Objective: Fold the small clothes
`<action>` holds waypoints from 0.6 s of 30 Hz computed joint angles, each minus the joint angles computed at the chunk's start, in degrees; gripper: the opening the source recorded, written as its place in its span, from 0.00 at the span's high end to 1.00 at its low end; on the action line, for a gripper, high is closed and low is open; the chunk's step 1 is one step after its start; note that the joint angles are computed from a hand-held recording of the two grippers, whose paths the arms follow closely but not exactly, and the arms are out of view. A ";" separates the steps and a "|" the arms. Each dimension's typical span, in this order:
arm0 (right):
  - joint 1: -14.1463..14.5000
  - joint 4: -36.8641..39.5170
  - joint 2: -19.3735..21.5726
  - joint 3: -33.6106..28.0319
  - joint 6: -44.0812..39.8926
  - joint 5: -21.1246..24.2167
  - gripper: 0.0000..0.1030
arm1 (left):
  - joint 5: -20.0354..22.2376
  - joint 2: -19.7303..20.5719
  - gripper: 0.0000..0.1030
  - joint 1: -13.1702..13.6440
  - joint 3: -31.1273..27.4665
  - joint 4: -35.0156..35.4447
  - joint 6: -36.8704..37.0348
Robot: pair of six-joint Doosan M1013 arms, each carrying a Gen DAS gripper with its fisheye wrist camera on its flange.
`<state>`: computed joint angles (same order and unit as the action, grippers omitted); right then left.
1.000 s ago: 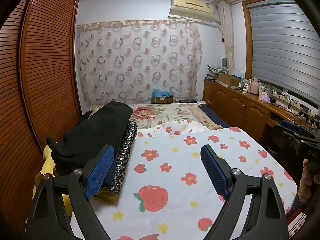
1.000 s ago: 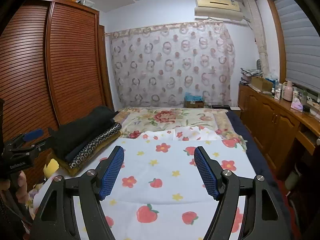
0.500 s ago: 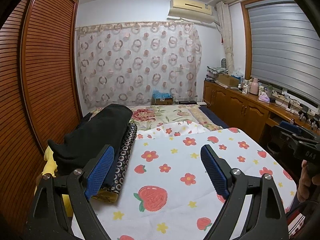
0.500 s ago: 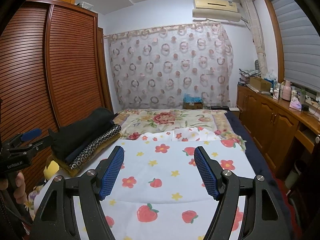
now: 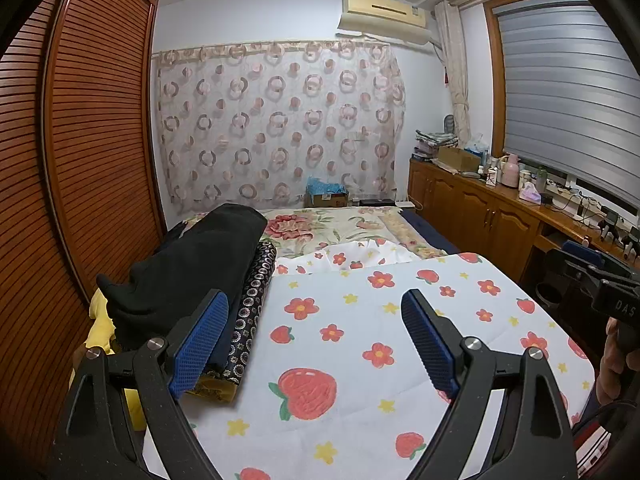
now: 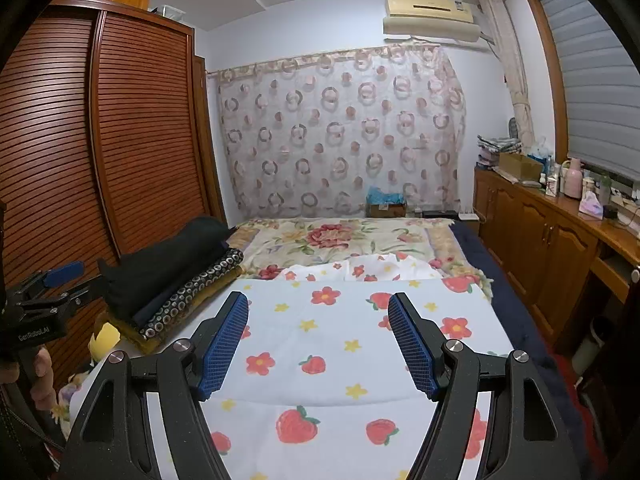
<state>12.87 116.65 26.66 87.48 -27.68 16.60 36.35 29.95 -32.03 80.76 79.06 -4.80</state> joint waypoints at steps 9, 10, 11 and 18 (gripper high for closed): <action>-0.62 -1.49 0.11 -0.13 0.99 0.67 0.28 | 0.00 -0.01 0.14 0.04 -0.03 -0.20 0.20; -0.70 -1.72 0.13 -0.14 1.14 0.77 0.28 | -0.02 -0.03 0.14 0.04 0.00 -0.18 0.12; -0.82 -2.15 0.17 -0.22 1.52 0.87 0.28 | -0.06 -0.01 0.14 0.05 -0.01 -0.13 0.10; -0.96 -2.24 0.20 -0.07 1.30 1.08 0.28 | -0.10 -0.05 0.14 0.08 0.00 -0.24 0.25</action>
<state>11.91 114.40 26.85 87.41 -26.39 17.68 36.25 29.90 -31.96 80.76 78.82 -4.55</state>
